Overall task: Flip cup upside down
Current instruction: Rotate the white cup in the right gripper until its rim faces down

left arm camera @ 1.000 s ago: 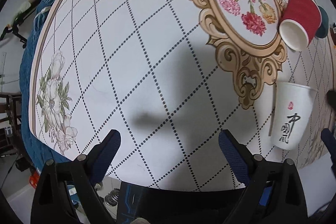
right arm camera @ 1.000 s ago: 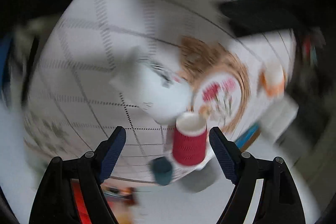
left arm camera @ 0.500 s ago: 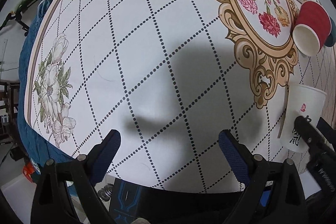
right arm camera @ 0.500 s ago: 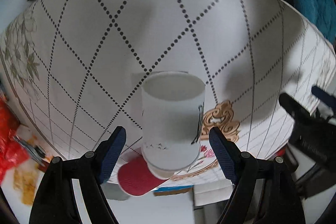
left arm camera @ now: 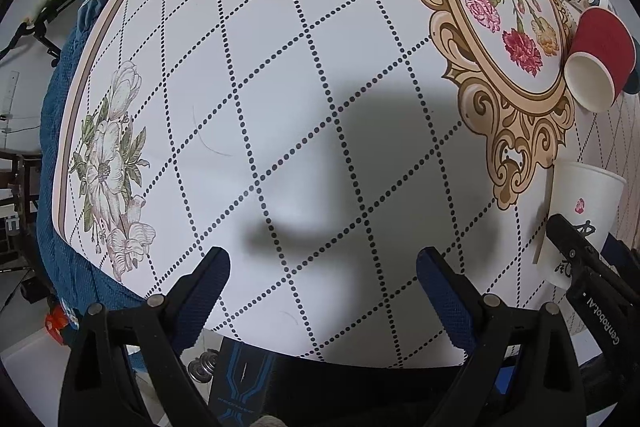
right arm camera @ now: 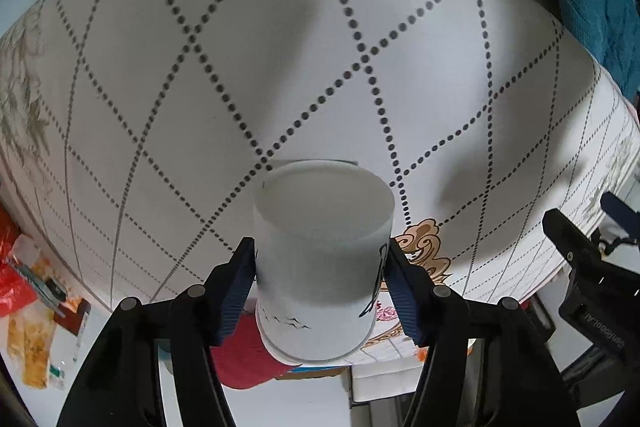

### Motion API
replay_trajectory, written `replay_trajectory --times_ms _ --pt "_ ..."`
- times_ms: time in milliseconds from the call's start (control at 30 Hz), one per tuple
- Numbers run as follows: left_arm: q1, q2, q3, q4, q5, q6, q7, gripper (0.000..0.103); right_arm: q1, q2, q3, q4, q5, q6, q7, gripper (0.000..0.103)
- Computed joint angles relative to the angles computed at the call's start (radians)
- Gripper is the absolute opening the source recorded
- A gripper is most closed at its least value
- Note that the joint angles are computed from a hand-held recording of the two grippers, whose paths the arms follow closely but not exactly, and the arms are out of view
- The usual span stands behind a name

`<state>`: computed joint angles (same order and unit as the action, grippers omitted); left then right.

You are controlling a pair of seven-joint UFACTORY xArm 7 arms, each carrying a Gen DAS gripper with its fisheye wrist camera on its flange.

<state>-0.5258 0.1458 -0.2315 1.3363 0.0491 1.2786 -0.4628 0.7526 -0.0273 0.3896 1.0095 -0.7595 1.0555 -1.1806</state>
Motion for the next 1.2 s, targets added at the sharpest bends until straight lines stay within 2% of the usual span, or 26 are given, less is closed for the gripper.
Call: replay_trajectory --times_ms 267,533,700,900,1033,1200 --pt "-0.011 0.003 -0.002 0.032 0.013 0.026 -0.01 0.096 0.02 0.084 -0.012 0.12 -0.005 0.099 0.153 0.064" --pt "-0.009 -0.007 -0.001 0.042 0.022 0.042 -0.012 0.095 0.066 0.238 -0.069 0.381 0.081 0.327 0.392 0.064" --pt "-0.007 -0.004 0.001 0.07 0.028 0.061 -0.019 0.095 0.083 0.33 -0.115 0.543 0.196 0.482 0.55 0.064" --pt "-0.003 -0.003 0.004 0.09 0.033 0.073 -0.021 0.095 0.059 0.458 -0.173 0.756 0.337 0.65 0.714 0.064" --pt "-0.001 0.002 0.006 0.106 0.034 0.082 -0.018 0.095 0.023 0.562 -0.217 0.926 0.462 0.777 0.867 0.064" --pt "-0.004 0.011 0.006 0.119 0.035 0.088 -0.021 0.095 -0.061 0.696 -0.256 1.138 0.66 0.921 1.105 0.064"
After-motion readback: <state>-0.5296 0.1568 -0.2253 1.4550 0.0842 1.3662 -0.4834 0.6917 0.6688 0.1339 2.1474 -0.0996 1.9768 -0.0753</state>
